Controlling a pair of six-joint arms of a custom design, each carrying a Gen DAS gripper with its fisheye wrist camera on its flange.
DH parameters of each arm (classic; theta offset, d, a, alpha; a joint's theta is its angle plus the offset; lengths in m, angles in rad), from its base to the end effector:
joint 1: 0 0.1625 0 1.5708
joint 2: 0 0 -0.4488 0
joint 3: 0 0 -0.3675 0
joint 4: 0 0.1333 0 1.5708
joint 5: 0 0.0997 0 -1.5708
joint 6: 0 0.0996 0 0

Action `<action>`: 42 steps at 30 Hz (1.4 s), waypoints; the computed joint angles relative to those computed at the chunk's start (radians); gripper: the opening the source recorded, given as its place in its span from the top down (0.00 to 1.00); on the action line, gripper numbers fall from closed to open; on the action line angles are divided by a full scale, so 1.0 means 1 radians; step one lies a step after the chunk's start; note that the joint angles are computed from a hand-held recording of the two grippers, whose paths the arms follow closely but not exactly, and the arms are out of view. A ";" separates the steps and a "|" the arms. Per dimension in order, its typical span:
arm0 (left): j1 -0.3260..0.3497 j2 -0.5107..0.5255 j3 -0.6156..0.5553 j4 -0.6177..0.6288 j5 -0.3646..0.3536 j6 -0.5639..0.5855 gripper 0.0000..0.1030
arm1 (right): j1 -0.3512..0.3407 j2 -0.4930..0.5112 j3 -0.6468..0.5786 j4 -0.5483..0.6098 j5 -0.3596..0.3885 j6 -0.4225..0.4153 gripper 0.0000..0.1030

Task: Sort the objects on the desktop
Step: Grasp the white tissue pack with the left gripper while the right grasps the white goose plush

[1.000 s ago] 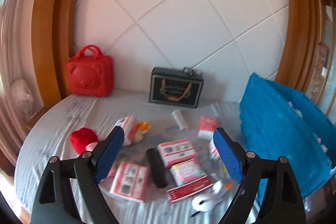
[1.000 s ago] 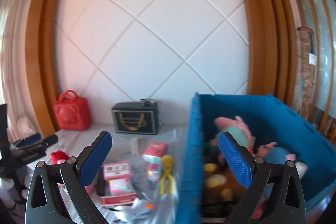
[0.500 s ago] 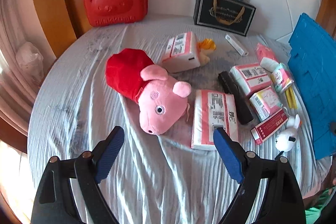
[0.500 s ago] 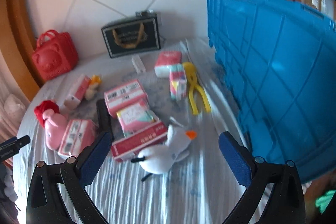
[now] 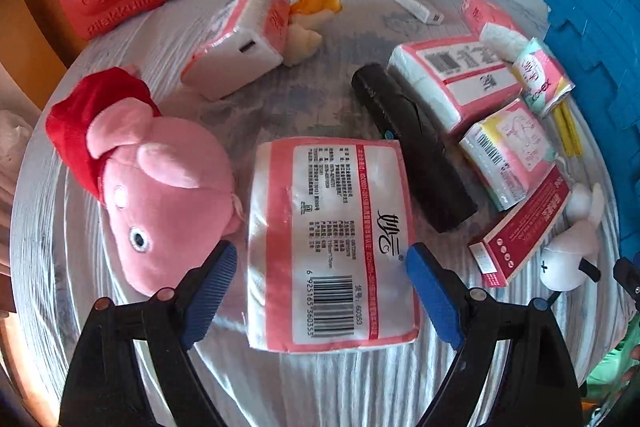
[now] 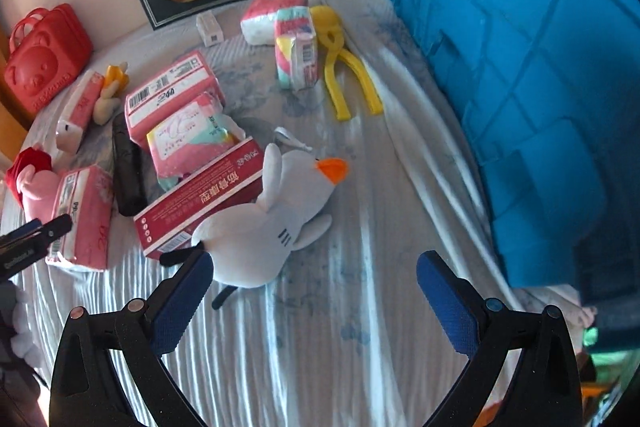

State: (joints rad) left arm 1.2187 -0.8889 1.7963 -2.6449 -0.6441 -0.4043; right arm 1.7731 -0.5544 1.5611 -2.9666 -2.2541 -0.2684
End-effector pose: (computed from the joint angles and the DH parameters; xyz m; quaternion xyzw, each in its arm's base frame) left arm -0.0130 -0.6530 0.1789 -0.0605 0.8902 -0.2337 0.3864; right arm 0.2096 -0.6712 0.0546 0.1526 -0.9140 0.1712 0.3346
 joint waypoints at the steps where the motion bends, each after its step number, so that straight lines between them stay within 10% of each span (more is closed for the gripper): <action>1: 0.014 0.002 -0.010 -0.011 -0.048 -0.002 0.13 | -0.005 0.007 -0.016 0.029 0.007 0.009 0.00; 7: 0.044 0.060 -0.089 0.187 -0.037 -0.091 0.08 | -0.024 0.060 -0.111 0.177 0.050 0.071 0.00; 19: 0.032 0.066 -0.030 0.022 -0.008 -0.044 0.00 | -0.038 0.093 -0.147 0.205 0.153 0.103 0.00; 32: 0.005 0.092 0.087 -0.302 0.053 0.069 0.00 | -0.031 0.143 -0.107 0.041 0.085 -0.066 0.01; 42: -0.007 0.083 0.116 -0.272 0.079 0.022 0.17 | -0.003 0.166 -0.070 -0.130 0.056 -0.249 0.26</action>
